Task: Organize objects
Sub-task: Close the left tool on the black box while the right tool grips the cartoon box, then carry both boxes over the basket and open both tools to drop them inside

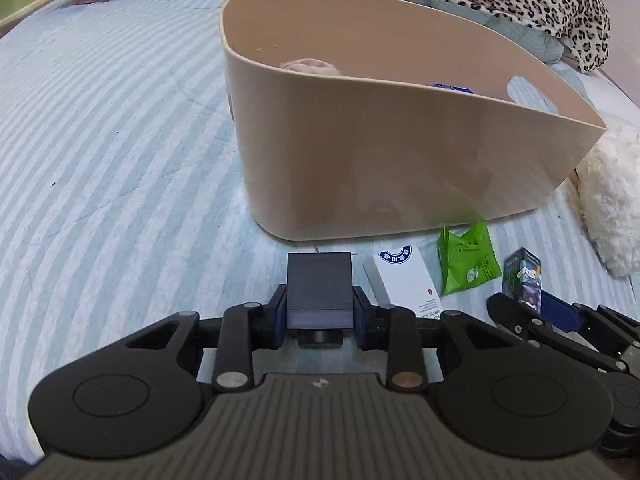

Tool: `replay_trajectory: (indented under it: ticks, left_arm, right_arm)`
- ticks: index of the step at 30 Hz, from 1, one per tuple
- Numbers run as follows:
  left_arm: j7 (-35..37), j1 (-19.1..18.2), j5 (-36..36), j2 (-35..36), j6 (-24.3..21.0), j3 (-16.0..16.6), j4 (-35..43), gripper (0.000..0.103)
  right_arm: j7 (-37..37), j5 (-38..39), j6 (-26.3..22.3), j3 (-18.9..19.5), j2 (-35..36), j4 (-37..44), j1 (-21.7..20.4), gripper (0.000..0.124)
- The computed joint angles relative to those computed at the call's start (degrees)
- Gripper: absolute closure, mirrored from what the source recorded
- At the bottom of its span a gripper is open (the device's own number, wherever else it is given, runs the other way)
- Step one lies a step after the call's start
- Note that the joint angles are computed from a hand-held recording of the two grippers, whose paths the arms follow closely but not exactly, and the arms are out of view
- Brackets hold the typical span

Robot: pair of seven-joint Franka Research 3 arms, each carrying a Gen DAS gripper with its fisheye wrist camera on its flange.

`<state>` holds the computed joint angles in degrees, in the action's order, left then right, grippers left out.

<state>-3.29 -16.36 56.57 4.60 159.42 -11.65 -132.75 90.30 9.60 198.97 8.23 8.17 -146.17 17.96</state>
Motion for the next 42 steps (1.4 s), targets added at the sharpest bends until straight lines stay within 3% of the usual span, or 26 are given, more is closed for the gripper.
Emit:
replay_trajectory:
  ticks: [5, 13, 22, 31, 37, 42]
  left_arm:
    - [0.1, 0.1, 1.1, -0.9, 0.5, 0.0, -0.8, 0.07]
    - [-1.4, 0.8, 3.5, -5.0, 1.1, -1.3, -4.0, 0.07]
    - [-5.9, 1.6, 9.2, -11.7, -1.6, -4.4, -6.0, 0.07]
    - [-7.9, 3.0, 14.4, -14.1, -4.3, -6.1, -3.3, 0.07]
    - [-7.8, 3.1, 17.4, -11.2, -7.7, -5.9, 1.1, 0.07]
    - [-8.4, 3.0, 19.4, -7.5, -7.4, -4.1, 5.1, 0.07]
  right_arm:
    - [0.2, -0.1, 0.6, 0.0, -0.3, -0.8, -0.1, 0.101]
    - [11.0, -10.2, 3.3, 1.1, -2.5, -4.2, -4.8, 0.102]
    - [16.5, -14.1, 9.5, -2.3, -6.5, -8.4, -3.9, 0.102]
    - [15.6, -12.7, 13.8, -4.1, -8.1, -6.4, -2.4, 0.102]
    - [13.4, -12.0, 14.0, -4.0, -6.0, -1.4, -2.4, 0.102]
    - [9.1, -9.5, 13.2, -3.0, -3.0, 3.3, -1.9, 0.102]
